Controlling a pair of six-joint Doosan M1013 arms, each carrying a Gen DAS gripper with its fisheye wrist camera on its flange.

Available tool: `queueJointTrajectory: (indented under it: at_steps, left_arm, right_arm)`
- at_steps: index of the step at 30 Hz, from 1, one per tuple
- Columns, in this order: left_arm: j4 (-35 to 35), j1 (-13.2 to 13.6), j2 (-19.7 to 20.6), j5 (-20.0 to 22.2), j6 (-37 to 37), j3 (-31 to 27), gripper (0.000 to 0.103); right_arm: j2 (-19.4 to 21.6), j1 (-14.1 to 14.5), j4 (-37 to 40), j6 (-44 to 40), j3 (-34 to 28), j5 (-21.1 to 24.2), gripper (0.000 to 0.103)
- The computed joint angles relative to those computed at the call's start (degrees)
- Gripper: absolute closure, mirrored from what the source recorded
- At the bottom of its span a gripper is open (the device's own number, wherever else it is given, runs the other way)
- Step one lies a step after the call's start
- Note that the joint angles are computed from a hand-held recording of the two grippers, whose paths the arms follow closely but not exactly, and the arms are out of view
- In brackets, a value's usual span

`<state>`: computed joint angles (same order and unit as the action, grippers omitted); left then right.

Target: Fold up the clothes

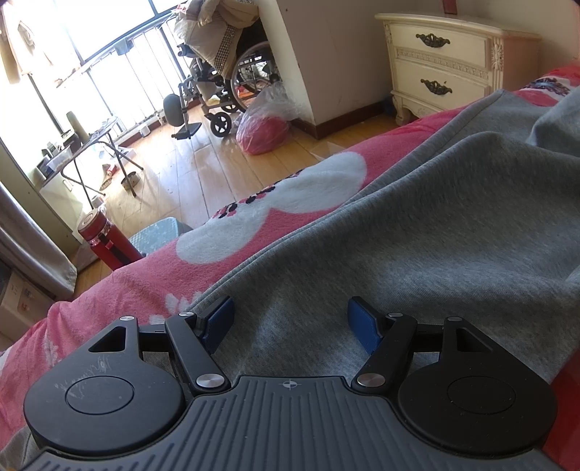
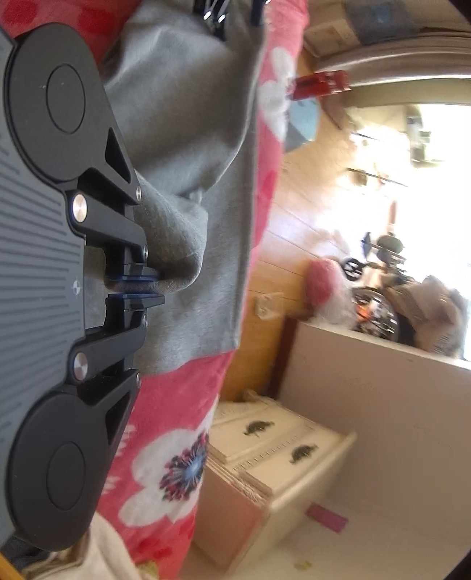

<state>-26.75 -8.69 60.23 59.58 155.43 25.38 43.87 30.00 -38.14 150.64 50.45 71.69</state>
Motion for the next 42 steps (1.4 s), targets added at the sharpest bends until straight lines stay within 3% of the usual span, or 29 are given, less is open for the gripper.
queueJointTrajectory:
  at_steps: [4,7,11,14,17,19,21,22,28,34,39,42]
  left_arm:
    - [-0.1,0.1,0.3,0.6,-0.5,-0.7,0.033]
    - [-0.1,0.1,0.8,1.4,-0.9,-1.6,0.033]
    - [-0.1,0.1,0.9,1.6,-1.0,-1.9,0.033]
    - [0.0,0.1,0.8,1.4,-0.9,-1.6,0.033]
    - [0.1,0.0,0.6,1.2,-0.8,-1.4,0.033]
    - [0.2,0.0,0.5,1.0,-0.8,-1.2,0.033]
    - [0.2,0.0,0.4,0.9,-0.7,-1.0,0.033]
    - [0.3,0.0,0.4,0.8,-0.7,-0.9,0.033]
    - [0.0,0.0,0.2,0.4,0.0,-0.5,0.033]
    - [-0.9,0.1,0.1,0.0,1.2,-0.1,0.033]
    - [-2.7,0.4,-0.2,-0.8,3.5,1.0,0.033]
    - [-4.0,0.5,-0.7,-1.8,5.9,2.3,0.033]
  right_arm:
    - [-1.3,-3.5,9.9,-0.7,2.3,-0.6,0.090]
    - [-3.4,-5.6,17.2,0.0,5.8,-2.9,0.060]
    - [-7.3,-6.3,17.6,4.9,11.8,-6.3,0.045]
    - [-9.6,-6.2,14.0,11.4,14.6,-5.7,0.044]
    - [-12.4,-6.3,11.6,22.0,18.8,-10.5,0.045]
    - [-13.9,-6.5,11.2,27.1,21.3,-17.2,0.045]
    - [-14.0,-6.4,10.1,28.4,21.7,-21.0,0.046]
    - [-13.5,-6.3,9.6,26.9,20.8,-21.7,0.046]
    - [-6.2,-5.6,10.4,-1.1,8.8,-18.3,0.046]
    - [2.8,-6.5,19.0,-27.4,-4.9,-10.4,0.060]
    - [6.8,-6.6,21.5,-35.3,-10.0,-4.0,0.063]
    - [7.3,-6.3,21.3,-34.8,-9.9,-3.7,0.077]
